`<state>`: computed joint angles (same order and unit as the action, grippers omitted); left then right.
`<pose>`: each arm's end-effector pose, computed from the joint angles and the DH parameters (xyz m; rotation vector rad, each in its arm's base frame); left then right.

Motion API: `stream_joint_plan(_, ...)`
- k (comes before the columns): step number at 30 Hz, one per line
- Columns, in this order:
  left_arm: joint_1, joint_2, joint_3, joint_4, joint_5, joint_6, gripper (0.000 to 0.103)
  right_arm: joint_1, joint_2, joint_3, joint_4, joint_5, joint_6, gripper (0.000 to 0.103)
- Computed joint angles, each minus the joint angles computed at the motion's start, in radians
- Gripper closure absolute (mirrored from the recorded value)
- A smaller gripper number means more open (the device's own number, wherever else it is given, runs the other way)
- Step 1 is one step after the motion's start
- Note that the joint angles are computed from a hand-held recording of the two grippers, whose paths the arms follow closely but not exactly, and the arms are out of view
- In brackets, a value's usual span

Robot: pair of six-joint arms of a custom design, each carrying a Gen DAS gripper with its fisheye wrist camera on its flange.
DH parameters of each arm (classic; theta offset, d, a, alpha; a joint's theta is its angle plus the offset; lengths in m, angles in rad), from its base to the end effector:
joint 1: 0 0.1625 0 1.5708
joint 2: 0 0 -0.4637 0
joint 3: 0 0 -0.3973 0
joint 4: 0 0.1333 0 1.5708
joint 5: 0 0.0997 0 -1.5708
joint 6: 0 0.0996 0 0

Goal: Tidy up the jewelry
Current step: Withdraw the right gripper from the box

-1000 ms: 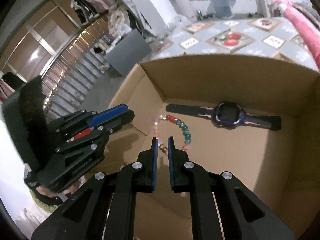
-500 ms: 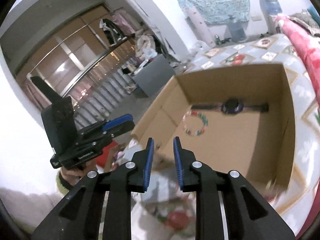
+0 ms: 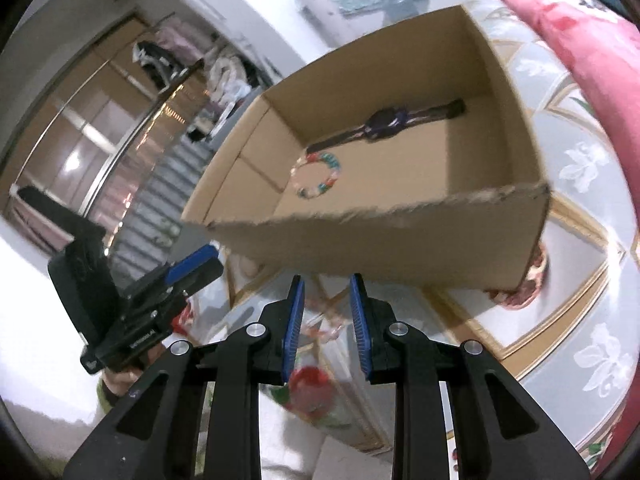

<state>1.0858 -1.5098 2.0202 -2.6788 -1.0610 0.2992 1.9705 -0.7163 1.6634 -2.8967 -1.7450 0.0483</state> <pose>-0.0751 -0.5327 0.4155 0.7904 2.4505 -0.8492 0.3835 -0.6095 0.0902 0.4741 -2.9575 0.6178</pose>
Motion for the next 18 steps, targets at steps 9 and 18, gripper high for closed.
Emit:
stream_joint_plan(9,0.008,0.023,-0.008,-0.049,0.020,0.011,0.071,-0.014,0.009,-0.005,-0.029,0.013,0.002,0.078)
stream_joint_plan(18,0.015,0.036,-0.012,-0.080,0.008,0.014,0.071,-0.015,0.003,0.020,-0.064,0.009,-0.005,0.078)
